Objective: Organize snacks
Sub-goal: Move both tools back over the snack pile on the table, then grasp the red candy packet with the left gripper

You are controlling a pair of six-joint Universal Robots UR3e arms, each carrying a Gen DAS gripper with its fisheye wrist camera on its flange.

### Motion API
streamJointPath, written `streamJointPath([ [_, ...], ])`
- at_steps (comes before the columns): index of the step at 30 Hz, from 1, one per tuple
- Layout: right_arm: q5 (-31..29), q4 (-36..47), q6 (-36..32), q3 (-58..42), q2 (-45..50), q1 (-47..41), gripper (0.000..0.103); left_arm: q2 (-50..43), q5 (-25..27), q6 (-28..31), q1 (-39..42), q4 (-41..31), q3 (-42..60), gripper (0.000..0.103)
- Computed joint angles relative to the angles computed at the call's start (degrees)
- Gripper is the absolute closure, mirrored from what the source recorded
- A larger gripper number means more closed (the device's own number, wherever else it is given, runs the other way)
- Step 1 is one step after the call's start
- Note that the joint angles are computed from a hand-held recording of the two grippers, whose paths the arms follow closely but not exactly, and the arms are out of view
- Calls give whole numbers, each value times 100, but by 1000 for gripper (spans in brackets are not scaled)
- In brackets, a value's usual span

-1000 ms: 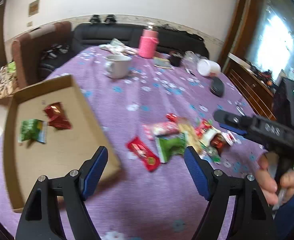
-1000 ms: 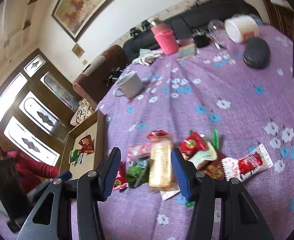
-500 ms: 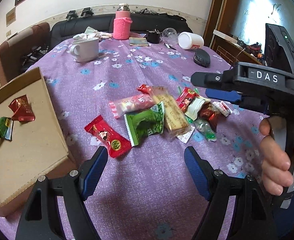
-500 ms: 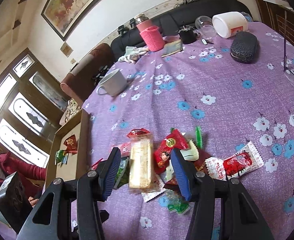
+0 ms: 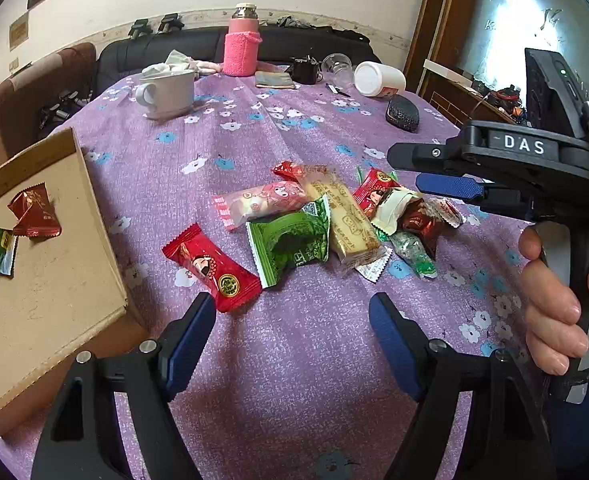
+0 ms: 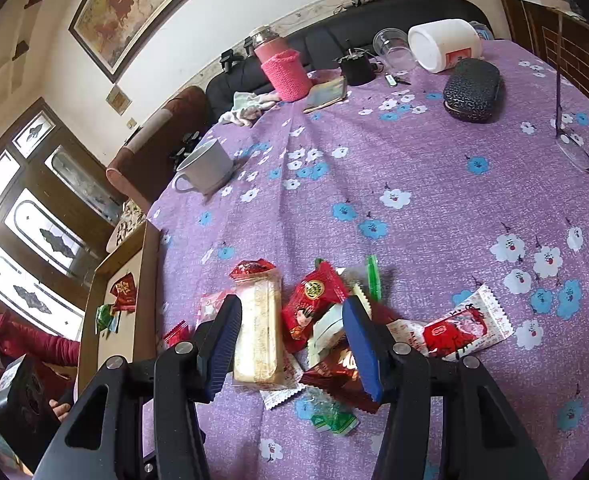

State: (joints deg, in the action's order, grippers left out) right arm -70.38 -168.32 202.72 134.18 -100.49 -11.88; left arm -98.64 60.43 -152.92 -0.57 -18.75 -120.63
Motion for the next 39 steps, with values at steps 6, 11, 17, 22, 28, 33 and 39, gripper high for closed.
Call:
streamJointPath([
  [6,-140,73,119,78,-122,-101,47,104,-241,8,204,-191,-36,25],
  [11,-7,197,195,275,-415,-504,47,152,-511,99,439,-813,177,25],
  [17,308,412,237,425,-692,-897,47,-33,-449,-40,369,-1374,913,25],
  [22,485,526,205,493,-877,-1039,47,-704,212,-616,-10,-1547,1655,25],
  [28,519,591,121,512,-1063,-1041,46,-1324,1081,-754,-621,-921,2071,31],
  [33,500,683,84,455,-1069,-956,45,-1620,1656,-541,-1003,-257,2058,49],
  [39,448,676,49,363,-830,-854,45,-1257,1049,66,-875,-249,1643,52],
])
